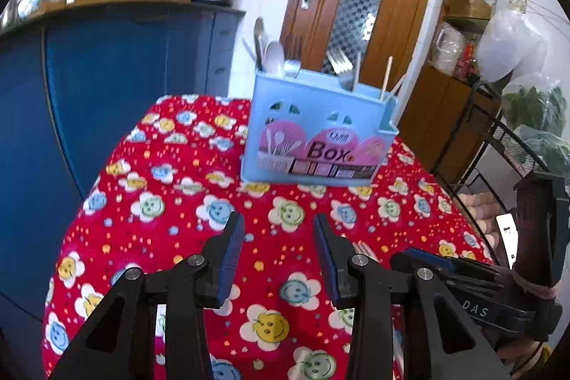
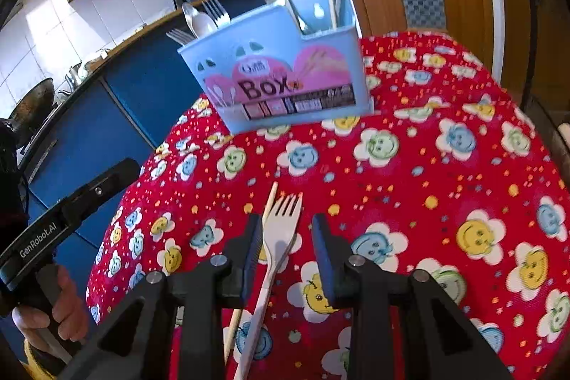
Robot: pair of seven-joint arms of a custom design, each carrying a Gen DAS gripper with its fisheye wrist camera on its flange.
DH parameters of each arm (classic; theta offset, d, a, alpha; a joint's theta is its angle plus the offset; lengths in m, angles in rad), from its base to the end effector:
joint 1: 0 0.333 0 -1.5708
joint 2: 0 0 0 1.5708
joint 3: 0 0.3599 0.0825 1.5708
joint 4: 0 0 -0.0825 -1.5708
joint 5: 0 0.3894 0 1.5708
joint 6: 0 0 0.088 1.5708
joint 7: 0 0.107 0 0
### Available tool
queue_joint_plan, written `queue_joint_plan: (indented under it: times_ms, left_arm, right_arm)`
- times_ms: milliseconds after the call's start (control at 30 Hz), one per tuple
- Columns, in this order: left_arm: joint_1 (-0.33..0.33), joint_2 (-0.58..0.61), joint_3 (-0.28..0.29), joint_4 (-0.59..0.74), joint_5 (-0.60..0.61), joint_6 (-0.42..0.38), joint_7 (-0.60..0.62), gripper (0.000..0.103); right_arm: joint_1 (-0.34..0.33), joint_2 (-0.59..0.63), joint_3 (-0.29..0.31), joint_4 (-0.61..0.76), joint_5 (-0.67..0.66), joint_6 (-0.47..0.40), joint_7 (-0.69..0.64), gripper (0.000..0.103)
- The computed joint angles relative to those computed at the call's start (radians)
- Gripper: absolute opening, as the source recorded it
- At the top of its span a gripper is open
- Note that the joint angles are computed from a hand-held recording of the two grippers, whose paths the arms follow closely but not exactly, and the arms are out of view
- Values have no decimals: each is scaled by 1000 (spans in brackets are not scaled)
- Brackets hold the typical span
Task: Organize utensils
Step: 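Move both open tools back down to the remaining utensils, then grasp a wooden chopstick with the left tool while the right tool grasps a wooden fork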
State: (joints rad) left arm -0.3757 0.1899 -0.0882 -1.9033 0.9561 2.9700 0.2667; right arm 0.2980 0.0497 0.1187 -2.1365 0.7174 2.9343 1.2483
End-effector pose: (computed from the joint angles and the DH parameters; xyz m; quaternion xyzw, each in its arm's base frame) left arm 0.5596 -0.3378 0.5235 -0.6197 0.6366 -0.4036 0.2186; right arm 0.5606 0.2009 0.4994 -0.6778 0.6211 -0.0853 0.3840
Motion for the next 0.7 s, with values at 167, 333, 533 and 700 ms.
queue_joint_plan:
  times_ms: [167,333,533,700]
  left_arm:
    - [7,7,-6,-11,-50,-13,33,41]
    - [12,16,-7,-17,-100,-14,71,41]
    - [7,26,0,-19,-150,0,110,41]
    - [0,32,2,-16,-189,-5,147,41]
  right_arm:
    - [-3,24,3,18,-8,-35,13,32]
    - [-13,43,15,26,7,-38,14,32]
    - [-31,59,29,52,93,-63,-56,32]
    - [-48,74,40,77,195,-92,-121,14]
